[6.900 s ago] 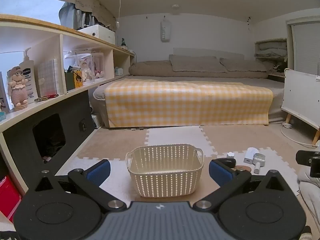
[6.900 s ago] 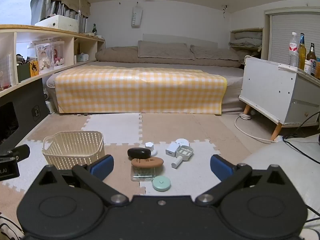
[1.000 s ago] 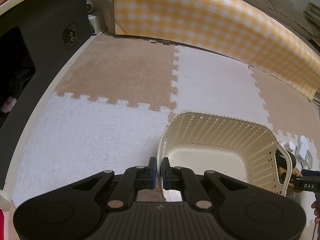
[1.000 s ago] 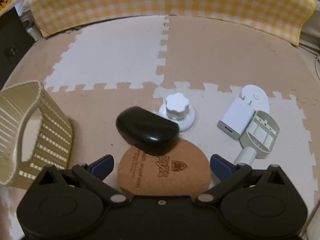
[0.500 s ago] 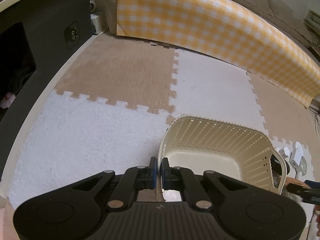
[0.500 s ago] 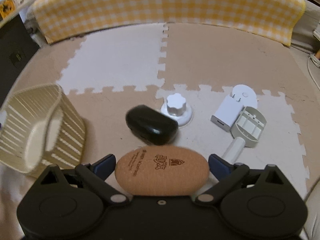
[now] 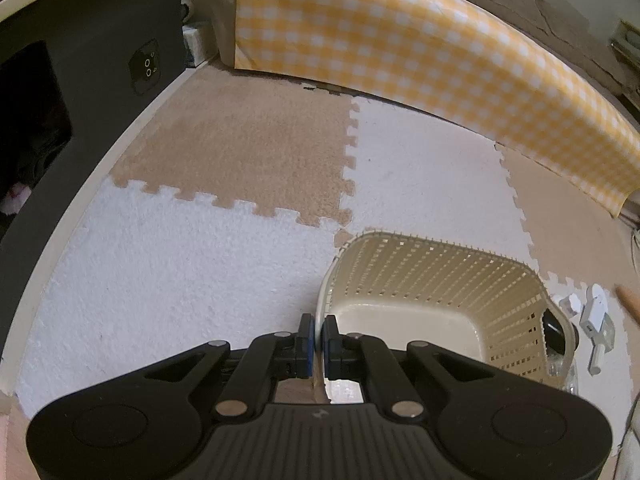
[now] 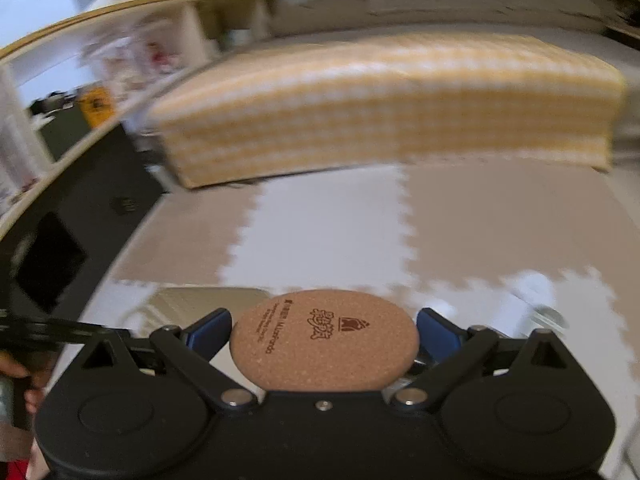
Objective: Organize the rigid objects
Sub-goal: 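Carry the cork coaster with the right gripper and drop it into the basket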
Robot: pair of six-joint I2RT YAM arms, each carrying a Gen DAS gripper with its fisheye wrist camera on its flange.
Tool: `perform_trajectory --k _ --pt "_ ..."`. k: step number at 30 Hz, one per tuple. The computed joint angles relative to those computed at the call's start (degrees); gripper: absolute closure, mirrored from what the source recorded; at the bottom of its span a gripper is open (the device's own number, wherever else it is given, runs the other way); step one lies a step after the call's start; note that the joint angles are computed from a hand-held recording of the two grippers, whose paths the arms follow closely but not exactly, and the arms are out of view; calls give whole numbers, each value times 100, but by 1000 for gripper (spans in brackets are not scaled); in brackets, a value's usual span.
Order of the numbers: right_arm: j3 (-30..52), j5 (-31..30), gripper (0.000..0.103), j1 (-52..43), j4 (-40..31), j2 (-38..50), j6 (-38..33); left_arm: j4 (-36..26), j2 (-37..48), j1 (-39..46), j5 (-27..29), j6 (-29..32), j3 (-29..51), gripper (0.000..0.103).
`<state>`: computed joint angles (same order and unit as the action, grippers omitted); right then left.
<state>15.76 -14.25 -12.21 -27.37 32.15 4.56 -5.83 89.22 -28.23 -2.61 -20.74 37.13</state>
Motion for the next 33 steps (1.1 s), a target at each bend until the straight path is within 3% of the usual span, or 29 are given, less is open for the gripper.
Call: perform_trajectory --k 3,7,11,19,22,33 --pt "-36 929 3 1486 812 731 573 10 -9 28 60 29 -11 99" --pt "14 1507 3 2588 2049 2185 1045 4 -34 104 194 40 -21 99" --pt "217 1848 3 3232 2944 3539 1315 15 -57 140 292 42 -34 99" --pt "657 1981 3 3520 3790 5415 1248 78 -31 246 455 50 -53 99" --pt "738 2351 0 3694 3848 5711 1167 120 -59 281 529 69 -82 99" --pt "908 1752 0 3360 2366 4755 1516 65 -55 296 498 99 -69 99"
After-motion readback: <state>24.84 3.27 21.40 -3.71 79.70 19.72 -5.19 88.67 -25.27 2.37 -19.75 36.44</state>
